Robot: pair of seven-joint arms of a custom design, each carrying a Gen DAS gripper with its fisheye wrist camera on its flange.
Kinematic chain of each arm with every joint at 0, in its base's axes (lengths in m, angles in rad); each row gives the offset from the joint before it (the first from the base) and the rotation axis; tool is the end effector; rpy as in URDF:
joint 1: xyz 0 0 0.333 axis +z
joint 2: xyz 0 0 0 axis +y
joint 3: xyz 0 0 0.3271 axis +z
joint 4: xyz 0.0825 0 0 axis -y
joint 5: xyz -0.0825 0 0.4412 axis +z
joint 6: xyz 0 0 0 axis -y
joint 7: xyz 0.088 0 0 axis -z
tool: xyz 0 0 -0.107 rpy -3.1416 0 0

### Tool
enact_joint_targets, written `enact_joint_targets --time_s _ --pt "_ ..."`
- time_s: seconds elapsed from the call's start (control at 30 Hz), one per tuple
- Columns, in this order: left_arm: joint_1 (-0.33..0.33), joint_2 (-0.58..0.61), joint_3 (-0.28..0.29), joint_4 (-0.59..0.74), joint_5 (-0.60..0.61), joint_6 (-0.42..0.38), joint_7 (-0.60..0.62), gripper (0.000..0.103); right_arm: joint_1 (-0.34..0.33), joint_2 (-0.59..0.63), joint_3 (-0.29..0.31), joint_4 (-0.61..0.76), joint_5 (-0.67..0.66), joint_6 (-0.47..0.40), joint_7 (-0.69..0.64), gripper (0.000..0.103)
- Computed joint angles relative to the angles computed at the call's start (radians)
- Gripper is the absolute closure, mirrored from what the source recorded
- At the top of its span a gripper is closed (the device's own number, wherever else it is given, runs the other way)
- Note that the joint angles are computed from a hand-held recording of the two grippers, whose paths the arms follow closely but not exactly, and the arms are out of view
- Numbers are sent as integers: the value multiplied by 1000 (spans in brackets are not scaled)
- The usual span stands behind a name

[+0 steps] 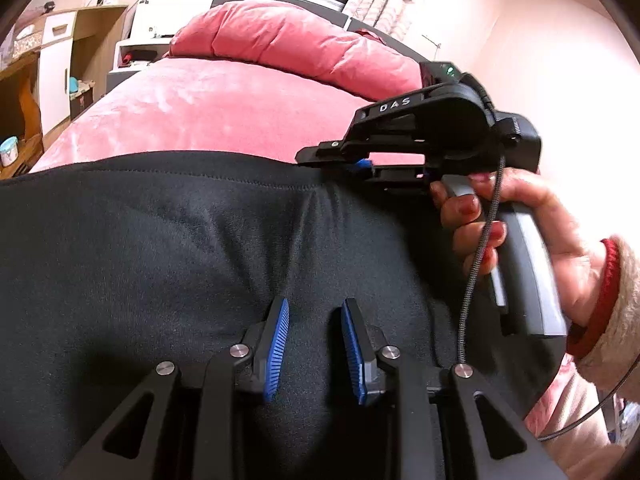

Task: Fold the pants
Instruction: 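Lay the hem onto the folded trousers and open the right gripper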

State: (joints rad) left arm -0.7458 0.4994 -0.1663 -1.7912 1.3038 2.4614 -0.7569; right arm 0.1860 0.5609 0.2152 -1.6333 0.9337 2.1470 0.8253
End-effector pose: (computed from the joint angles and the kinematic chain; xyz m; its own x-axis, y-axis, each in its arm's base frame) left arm 0.4470 -0.5645 0.2652 0.2875 -0.8948 0.3417 -0.6174 -0.4459 -0.6481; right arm 0.6795 0.3043 0.2901 0.4723 -0.5226 -0.7098 -0.8728 -0.3897 -0.2938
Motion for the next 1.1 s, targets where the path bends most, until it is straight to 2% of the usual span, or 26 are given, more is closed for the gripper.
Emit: enact_joint_targets --time_s 0.1,0.13,0.2,0.27,0.4,0.53,0.63,0.73,0.8,0.9,1.0,1.1 --pt "-8 6 -3 9 -7 -18 11 76 -47 -32 18 -35 46 -20 6 99" --pt "-13 6 -5 13 -10 -26 11 75 -39 -76 -1 -84 78 22 -33 95" --pt "-16 4 -3 11 -3 -26 4 75 -39 -152 -13 -154 124 125 -75 77" --pt "-23 4 -11 20 -22 -50 22 75 -73 -199 -30 -203 199 122 -106 72" --pt "-41 31 -23 72 -91 -128 116 74 -108 -300 -93 -313 242 121 -127 72" --pt "-71 47 -22 109 -129 -190 153 72 -135 -402 -167 -434 206 147 -151 72" --pt "-80 43 -18 108 -133 -188 140 68 -168 -450 -224 -494 136 155 -144 71" --pt "-72 17 -19 77 -134 -144 104 59 -200 -484 -262 -541 128 191 -146 69" --pt "-63 1 -22 56 -141 -123 84 57 -237 -488 -296 -545 134 201 -135 63" --pt "-55 -14 -32 40 -163 -128 87 57 -285 -477 -327 -535 140 232 -115 61" --pt "-53 -28 -41 31 -194 -165 110 57 -324 -465 -342 -521 153 303 -103 61" --pt "-55 -55 -46 1 -199 -194 65 57 -368 -435 -353 -491 210 357 -52 61"
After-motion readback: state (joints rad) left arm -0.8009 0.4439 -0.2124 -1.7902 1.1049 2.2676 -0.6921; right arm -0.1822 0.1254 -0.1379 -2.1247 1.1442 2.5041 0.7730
